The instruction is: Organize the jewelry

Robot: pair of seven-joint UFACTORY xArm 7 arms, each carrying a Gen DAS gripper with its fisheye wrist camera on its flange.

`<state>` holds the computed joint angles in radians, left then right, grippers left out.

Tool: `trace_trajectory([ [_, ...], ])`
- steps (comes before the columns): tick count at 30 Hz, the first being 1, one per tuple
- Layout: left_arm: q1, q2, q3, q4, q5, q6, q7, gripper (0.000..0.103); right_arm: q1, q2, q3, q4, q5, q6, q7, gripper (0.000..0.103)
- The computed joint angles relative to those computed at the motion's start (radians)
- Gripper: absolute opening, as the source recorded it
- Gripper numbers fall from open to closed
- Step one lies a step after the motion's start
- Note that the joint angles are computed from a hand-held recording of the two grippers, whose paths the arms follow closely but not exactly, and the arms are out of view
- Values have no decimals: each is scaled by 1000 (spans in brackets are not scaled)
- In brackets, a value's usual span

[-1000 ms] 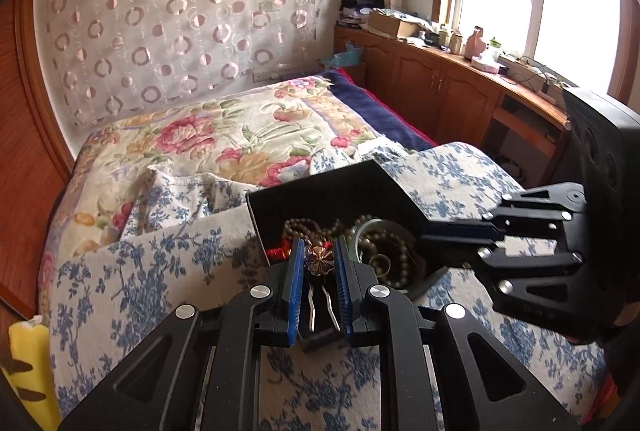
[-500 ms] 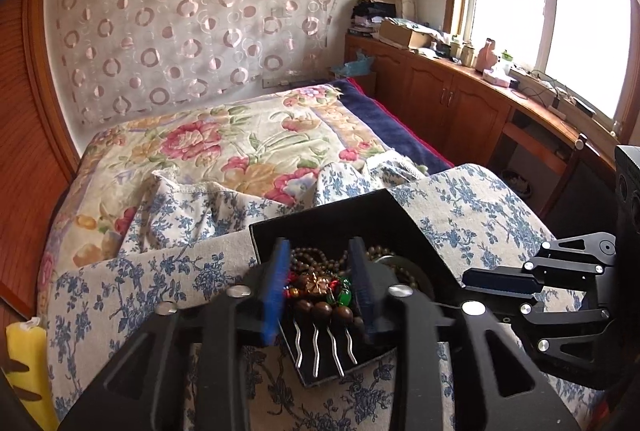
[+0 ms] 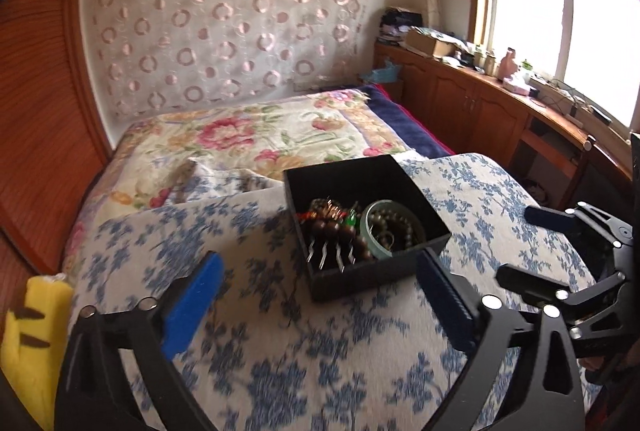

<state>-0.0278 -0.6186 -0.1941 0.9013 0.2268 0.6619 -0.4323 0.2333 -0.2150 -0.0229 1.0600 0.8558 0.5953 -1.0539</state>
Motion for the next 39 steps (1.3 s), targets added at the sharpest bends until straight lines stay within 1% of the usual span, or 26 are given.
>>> trace_trajectory([
  [2, 6, -47, -17, -21, 11, 24, -19, 95, -2, -38, 2, -37, 0, -26, 7, 97],
  [5, 8, -104, -35, -36, 20, 70, -33, 95, 7, -88, -4, -81, -6, -60, 30, 100],
  [9, 3, -187, -54, -60, 15, 107, -64, 95, 40, -164, -30, -142, 12, -115, 61, 100],
  [13, 9, -246, -76, -66, 19, 145, -83, 95, 66, -254, -52, -205, -15, -170, 103, 100],
  [16, 9, -300, -89, -77, 16, 167, -101, 95, 94, -308, -85, -235, -39, -169, 131, 100],
  [21, 9, -350, -97, -84, 11, 193, -109, 95, 145, -378, -115, -278, -84, -184, 166, 100],
  [28, 15, -382, -96, -92, 4, 201, -108, 95, 198, -403, -138, -300, -145, -217, 216, 100],
  [39, 13, -391, -93, -95, -12, 205, -100, 95, 241, -405, -167, -307, -202, -237, 263, 100],
])
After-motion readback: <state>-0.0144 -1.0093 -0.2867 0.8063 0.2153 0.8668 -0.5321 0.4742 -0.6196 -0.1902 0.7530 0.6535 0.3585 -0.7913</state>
